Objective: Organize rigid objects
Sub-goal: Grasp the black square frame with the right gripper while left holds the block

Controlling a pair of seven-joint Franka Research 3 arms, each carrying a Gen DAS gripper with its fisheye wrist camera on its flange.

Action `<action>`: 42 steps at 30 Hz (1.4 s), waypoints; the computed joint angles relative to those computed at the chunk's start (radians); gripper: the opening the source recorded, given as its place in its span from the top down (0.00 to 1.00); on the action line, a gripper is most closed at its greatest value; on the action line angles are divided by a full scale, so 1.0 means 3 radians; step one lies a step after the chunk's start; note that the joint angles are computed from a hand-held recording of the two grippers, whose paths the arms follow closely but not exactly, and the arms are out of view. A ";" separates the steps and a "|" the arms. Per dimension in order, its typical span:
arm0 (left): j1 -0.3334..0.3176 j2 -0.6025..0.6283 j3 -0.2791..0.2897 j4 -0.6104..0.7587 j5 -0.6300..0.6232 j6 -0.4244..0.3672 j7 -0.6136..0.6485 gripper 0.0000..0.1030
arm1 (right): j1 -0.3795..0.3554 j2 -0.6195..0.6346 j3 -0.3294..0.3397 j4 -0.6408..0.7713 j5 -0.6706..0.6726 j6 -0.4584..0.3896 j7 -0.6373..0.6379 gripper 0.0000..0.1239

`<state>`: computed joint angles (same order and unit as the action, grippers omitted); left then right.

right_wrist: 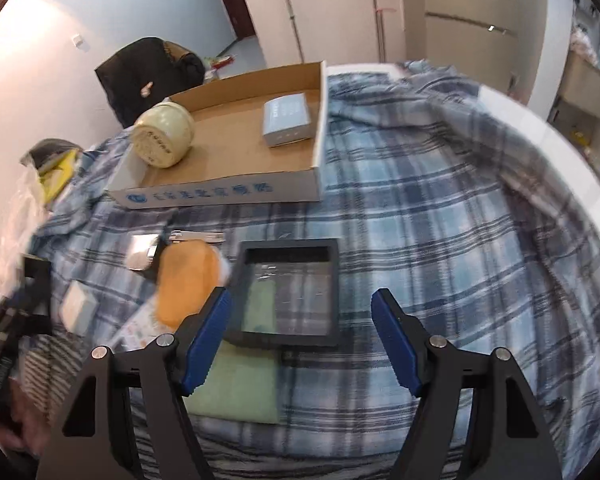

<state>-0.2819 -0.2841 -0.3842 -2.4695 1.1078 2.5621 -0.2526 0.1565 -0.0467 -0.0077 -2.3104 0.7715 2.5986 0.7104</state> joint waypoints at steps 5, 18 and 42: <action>-0.0020 0.0105 0.0048 0.0017 -0.0123 0.0041 0.0088 0.82 | 0.0040 0.0046 0.0056 -0.0022 -0.0276 0.0185 0.0229 0.42; 0.0030 0.0126 0.0057 -0.0015 -0.0205 0.0165 0.0090 0.82 | 0.0094 0.0200 0.0113 0.0073 -0.0673 0.0156 0.0353 0.42; 0.0035 -0.0067 -0.0006 -0.0057 -0.0194 0.0066 0.0095 0.82 | 0.0018 0.0129 0.0052 -0.0125 -0.0837 0.0416 0.0350 0.44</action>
